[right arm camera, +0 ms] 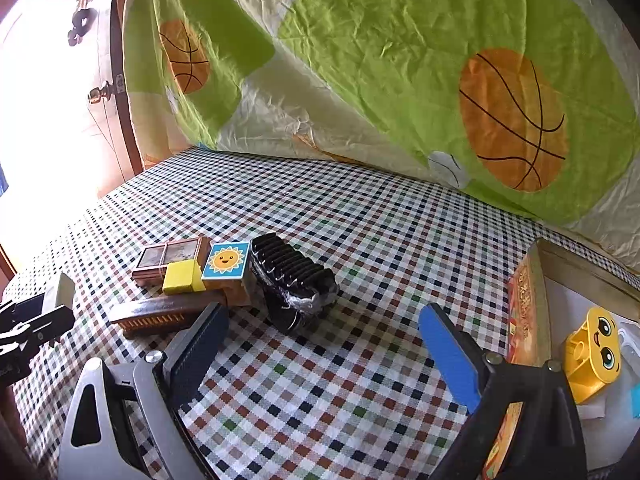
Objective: Organize rigid objects
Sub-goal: 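Grasp the white charger with left tool while right tool grasps black ribbed clip, then carry the white charger and black clip over the tin tray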
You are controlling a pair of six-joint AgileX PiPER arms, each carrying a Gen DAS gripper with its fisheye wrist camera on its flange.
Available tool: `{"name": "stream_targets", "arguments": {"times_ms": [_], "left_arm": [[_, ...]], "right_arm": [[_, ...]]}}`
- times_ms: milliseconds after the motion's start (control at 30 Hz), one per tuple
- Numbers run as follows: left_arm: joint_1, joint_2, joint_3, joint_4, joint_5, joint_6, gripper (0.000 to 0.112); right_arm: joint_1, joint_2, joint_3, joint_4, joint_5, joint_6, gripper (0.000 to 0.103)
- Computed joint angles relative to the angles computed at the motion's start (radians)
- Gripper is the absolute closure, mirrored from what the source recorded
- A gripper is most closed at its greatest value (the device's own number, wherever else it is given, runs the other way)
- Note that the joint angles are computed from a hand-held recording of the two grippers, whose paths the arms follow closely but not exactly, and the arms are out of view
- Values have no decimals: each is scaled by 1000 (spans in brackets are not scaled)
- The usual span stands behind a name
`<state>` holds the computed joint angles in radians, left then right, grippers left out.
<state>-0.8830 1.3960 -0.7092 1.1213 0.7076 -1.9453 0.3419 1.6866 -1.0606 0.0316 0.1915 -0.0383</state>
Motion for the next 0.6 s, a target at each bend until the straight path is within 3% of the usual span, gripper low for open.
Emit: {"name": "stream_targets", "arguments": {"times_ms": [100,200,267,400,600], "left_arm": [[9,-13,-5,0,12,11,53],[12,-18,-7,-2,39,27,53],[17,-6,-22,-6,34,32,53],[31,33,-48,-8,18,31,53],[32,94,-102,-18,13,30,53]], "right_arm": [[-2,56,-73,-58,35,55,6],[-28,123,-165,141,115,-132,8],[-43,166,-224,240,182,-226,25],[-56,233,-310,320,299,-315,39],[-53,224,-286,370,280,-371,61]]}}
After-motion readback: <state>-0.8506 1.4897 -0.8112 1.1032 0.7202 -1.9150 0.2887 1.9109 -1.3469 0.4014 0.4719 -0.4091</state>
